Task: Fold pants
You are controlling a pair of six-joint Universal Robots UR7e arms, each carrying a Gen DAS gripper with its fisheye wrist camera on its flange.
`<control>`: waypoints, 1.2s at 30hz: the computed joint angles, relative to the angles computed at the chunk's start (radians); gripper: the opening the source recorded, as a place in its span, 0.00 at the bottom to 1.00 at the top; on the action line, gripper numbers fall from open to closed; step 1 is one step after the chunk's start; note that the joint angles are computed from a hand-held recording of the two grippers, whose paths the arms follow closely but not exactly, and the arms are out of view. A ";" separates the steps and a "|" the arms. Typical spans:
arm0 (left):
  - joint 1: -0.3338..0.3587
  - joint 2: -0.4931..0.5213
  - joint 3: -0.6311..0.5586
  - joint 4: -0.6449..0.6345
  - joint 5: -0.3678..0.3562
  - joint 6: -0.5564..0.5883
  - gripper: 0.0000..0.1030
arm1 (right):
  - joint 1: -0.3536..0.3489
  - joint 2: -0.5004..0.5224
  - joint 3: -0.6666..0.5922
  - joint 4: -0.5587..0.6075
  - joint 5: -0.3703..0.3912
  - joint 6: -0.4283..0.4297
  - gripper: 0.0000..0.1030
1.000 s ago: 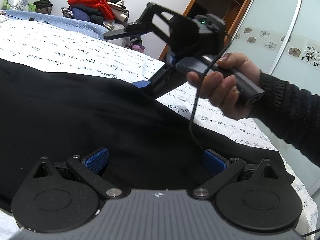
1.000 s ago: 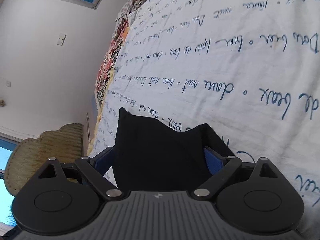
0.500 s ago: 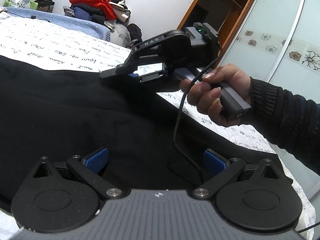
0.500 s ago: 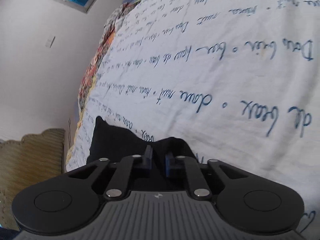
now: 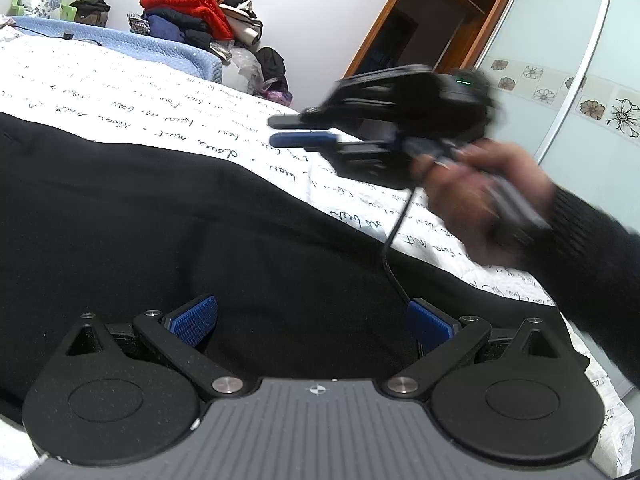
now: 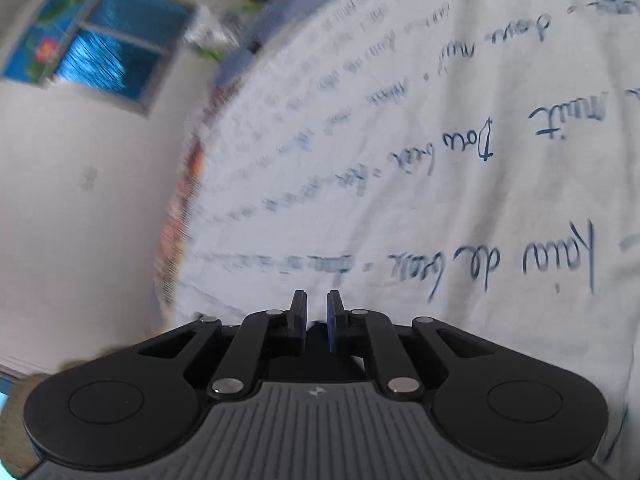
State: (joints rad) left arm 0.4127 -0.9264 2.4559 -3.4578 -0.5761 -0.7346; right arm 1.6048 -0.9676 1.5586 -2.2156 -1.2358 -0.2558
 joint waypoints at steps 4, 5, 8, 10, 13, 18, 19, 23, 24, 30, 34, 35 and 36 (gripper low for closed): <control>0.000 -0.003 0.000 0.009 0.000 -0.002 0.99 | -0.003 -0.088 0.164 -0.042 -0.132 -0.071 0.11; 0.002 -0.005 0.000 0.014 -0.002 -0.004 0.99 | -0.013 -0.095 0.205 -0.104 -0.158 -0.073 0.10; 0.000 -0.007 -0.002 0.033 0.004 -0.010 0.99 | -0.076 -0.193 0.389 -0.412 -0.067 0.055 0.08; -0.002 -0.008 -0.005 0.049 0.009 -0.015 0.99 | -0.118 -0.291 0.526 -0.592 0.009 0.062 0.10; -0.001 0.001 -0.020 0.066 0.013 -0.019 0.99 | -0.227 -0.476 0.689 -0.624 0.137 0.064 0.25; -0.005 0.002 -0.032 0.108 0.024 -0.031 0.99 | -0.469 -0.833 0.869 -0.699 0.159 0.054 0.50; -0.006 0.003 -0.035 0.117 0.026 -0.034 0.99 | -0.531 -0.903 0.893 -0.720 0.183 0.071 0.50; -0.009 0.003 -0.051 0.180 0.039 -0.052 0.99 | -0.778 -1.076 0.950 -0.833 0.284 0.209 0.67; -0.014 0.008 -0.060 0.210 0.045 -0.065 0.99 | -0.812 -1.094 0.946 -0.826 0.275 0.236 0.77; -0.019 0.002 -0.086 0.339 0.067 -0.098 0.99 | -0.851 -1.060 0.901 -0.801 0.147 0.354 0.76; -0.021 -0.003 -0.089 0.385 0.074 -0.112 0.99 | -0.816 -1.007 0.897 -0.850 0.139 0.362 0.79; -0.021 -0.004 -0.092 0.398 0.076 -0.115 0.99 | -0.810 -0.980 0.885 -0.869 0.139 0.367 0.79; -0.022 -0.005 -0.094 0.411 0.078 -0.119 0.99 | -0.827 -0.976 0.882 -0.868 0.162 0.364 0.79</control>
State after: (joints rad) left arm 0.3909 -0.9312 2.3621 -3.0464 -0.4985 -0.8536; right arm 0.7781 -1.9434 2.4403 -3.0834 -1.0737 0.1083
